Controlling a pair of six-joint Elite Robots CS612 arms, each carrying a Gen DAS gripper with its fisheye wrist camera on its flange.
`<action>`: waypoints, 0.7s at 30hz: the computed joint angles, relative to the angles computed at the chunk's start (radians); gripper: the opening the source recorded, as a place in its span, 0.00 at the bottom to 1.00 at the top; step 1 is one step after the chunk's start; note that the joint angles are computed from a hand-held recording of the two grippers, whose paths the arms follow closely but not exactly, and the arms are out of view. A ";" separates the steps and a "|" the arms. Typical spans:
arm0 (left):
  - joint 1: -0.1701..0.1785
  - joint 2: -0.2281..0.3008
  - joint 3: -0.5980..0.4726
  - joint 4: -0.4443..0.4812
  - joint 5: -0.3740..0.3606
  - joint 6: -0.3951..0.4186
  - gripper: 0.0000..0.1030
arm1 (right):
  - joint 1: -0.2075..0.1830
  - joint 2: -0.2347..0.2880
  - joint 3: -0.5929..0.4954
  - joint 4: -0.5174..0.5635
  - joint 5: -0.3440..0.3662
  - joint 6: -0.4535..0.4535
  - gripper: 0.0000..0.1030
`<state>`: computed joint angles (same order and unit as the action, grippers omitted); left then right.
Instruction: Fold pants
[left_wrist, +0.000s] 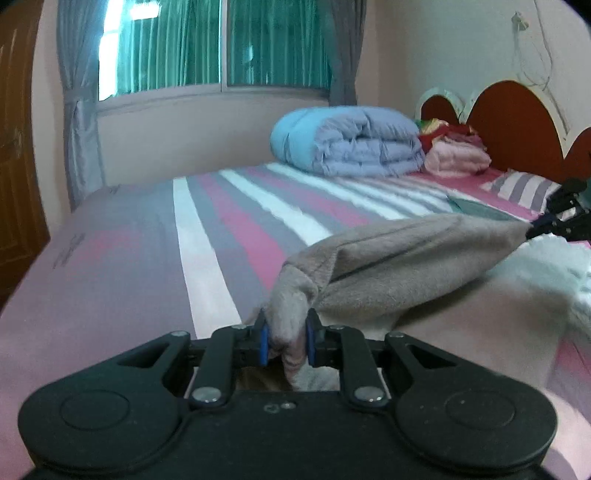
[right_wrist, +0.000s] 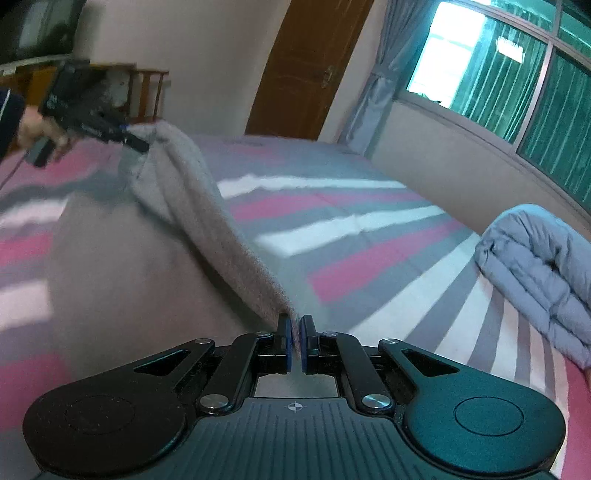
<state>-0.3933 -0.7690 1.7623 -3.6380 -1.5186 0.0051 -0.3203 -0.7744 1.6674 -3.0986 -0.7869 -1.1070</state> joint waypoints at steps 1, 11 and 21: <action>-0.008 -0.003 0.019 0.003 0.013 -0.023 0.12 | -0.005 -0.004 0.027 -0.009 -0.005 0.002 0.04; -0.117 -0.070 0.173 0.046 0.343 -0.506 0.56 | -0.045 0.016 0.198 -0.349 -0.020 0.468 0.61; -0.072 0.000 0.126 -0.109 0.130 -1.007 0.51 | -0.033 0.044 0.134 -0.355 -0.039 1.095 0.60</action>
<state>-0.4652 -0.7694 1.8880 -3.7475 -1.3886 -1.0017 -0.3536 -0.7305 1.8010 -3.4532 -0.8259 -0.0122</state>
